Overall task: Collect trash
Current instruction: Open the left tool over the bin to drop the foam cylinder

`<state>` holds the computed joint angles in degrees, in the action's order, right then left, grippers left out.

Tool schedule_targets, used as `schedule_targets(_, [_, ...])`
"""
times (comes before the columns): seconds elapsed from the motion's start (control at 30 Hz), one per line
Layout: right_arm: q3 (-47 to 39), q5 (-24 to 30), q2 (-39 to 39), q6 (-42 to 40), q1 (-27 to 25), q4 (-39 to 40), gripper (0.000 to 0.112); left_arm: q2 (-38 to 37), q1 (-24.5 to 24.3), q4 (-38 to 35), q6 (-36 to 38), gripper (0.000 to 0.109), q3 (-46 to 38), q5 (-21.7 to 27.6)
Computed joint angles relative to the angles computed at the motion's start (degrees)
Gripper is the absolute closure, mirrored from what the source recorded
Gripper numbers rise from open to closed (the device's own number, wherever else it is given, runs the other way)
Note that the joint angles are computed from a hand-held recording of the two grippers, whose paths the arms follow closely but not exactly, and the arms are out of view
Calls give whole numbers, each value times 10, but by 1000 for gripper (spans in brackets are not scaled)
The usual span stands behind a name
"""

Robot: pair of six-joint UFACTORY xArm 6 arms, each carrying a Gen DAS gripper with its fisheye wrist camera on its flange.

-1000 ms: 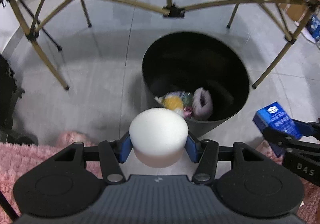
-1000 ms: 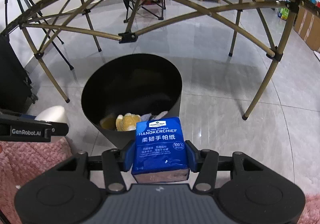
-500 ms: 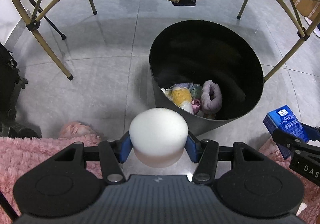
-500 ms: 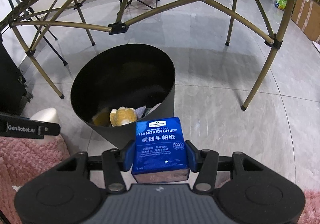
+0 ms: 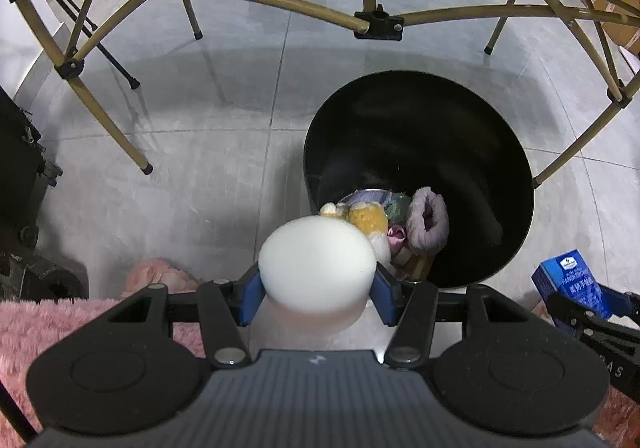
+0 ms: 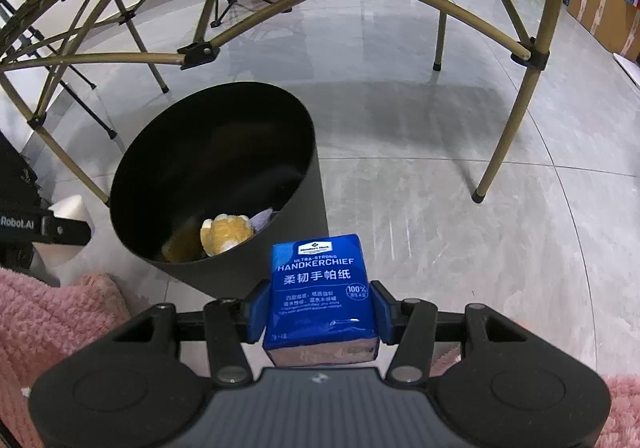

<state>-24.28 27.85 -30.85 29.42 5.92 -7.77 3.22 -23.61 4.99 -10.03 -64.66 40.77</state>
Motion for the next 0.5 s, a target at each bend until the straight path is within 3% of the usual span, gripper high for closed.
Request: schedule_targets(0.5, [-1, -3, 17, 54, -42, -30, 62, 75, -29, -20, 15, 53, -90, 10])
